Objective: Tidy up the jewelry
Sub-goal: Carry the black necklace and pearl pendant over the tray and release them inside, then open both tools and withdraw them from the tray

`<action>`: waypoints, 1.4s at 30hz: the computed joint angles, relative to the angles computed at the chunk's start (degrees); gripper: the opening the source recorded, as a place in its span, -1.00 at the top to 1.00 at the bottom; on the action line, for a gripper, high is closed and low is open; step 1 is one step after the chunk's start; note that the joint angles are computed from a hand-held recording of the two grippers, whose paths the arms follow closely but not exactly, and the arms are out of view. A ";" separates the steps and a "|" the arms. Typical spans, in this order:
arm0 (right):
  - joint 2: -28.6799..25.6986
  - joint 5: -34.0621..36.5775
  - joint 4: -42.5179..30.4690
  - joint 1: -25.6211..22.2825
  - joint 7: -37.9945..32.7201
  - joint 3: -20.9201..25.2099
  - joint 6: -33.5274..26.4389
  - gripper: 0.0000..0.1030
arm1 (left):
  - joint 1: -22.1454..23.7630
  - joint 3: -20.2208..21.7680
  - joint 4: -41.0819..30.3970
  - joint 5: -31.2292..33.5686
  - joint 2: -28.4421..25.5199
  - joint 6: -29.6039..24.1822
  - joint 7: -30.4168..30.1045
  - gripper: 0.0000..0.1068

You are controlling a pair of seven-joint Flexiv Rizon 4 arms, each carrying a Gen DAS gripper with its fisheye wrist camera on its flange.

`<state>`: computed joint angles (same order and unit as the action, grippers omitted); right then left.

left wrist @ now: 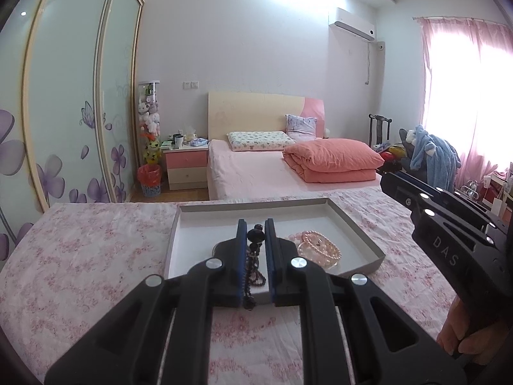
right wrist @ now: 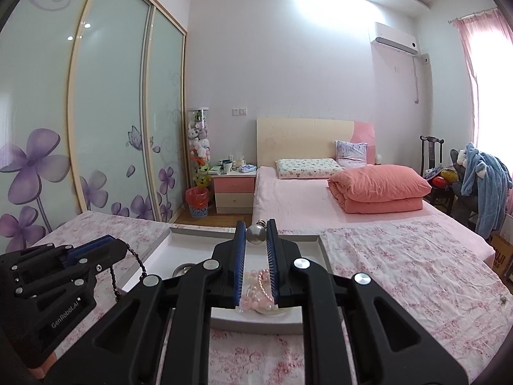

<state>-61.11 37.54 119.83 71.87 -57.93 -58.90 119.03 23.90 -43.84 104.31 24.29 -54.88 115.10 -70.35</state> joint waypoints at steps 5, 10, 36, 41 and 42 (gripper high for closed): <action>0.69 -2.30 -3.14 -4.14 -0.30 2.31 -0.60 0.72 | -2.00 0.18 -4.01 -1.68 -2.00 -2.48 1.27 0.78; 1.92 -4.29 -5.99 -8.43 -0.55 5.86 -1.65 0.73 | -4.33 0.24 -8.31 -4.74 -4.56 -5.35 4.35 0.78; 8.78 -15.81 -11.85 -24.56 0.72 21.82 -6.31 0.46 | -11.20 2.37 -17.02 -20.24 -9.45 -13.03 16.29 0.72; 9.29 -15.47 -11.32 -24.53 1.14 21.74 -6.03 0.43 | -10.89 2.20 -16.87 -21.36 -9.10 -12.82 15.57 0.51; 9.39 -15.26 -11.16 -24.44 1.28 21.65 -5.98 0.43 | -10.73 2.11 -16.85 -21.49 -9.04 -12.85 15.40 0.50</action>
